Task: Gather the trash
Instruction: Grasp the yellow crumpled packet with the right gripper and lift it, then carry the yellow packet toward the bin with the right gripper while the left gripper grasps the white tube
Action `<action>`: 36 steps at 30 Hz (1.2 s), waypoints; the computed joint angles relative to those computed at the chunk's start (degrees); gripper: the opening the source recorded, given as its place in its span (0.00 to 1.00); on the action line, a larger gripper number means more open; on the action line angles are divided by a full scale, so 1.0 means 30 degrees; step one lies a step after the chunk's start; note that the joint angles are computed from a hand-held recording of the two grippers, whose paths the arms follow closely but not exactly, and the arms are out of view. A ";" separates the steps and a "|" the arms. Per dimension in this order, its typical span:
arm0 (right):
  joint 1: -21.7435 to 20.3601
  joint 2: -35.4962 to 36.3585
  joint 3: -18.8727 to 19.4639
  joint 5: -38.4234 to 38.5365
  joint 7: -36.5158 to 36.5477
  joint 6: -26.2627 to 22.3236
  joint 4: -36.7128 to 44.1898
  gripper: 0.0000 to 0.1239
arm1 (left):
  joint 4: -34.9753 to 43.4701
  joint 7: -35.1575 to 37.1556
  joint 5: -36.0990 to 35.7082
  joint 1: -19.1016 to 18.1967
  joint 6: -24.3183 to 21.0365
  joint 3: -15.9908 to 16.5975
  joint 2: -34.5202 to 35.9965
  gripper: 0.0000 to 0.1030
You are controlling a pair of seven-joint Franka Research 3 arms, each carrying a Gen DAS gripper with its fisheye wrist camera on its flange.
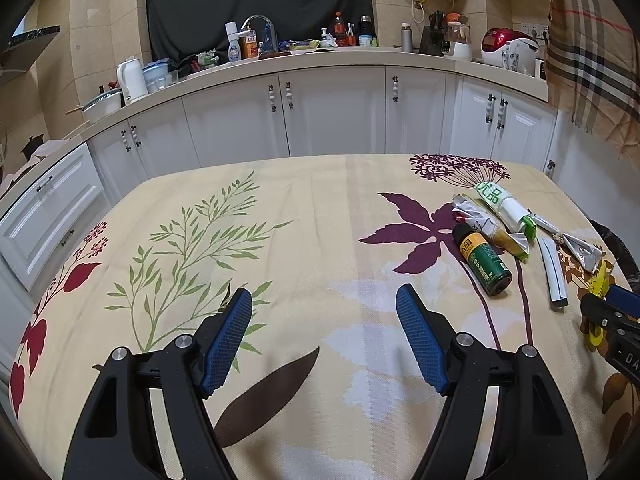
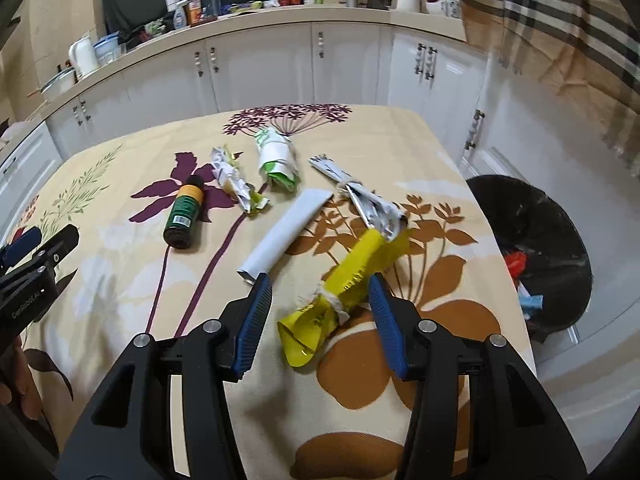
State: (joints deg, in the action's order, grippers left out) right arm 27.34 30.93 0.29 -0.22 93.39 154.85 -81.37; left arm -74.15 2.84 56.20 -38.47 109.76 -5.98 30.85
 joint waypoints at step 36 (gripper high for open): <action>-0.0633 0.0300 0.0509 0.1182 -0.1477 -0.0305 0.0326 0.21 | 0.2981 0.1698 -0.0887 -0.0735 0.0193 0.0751 0.1996 0.70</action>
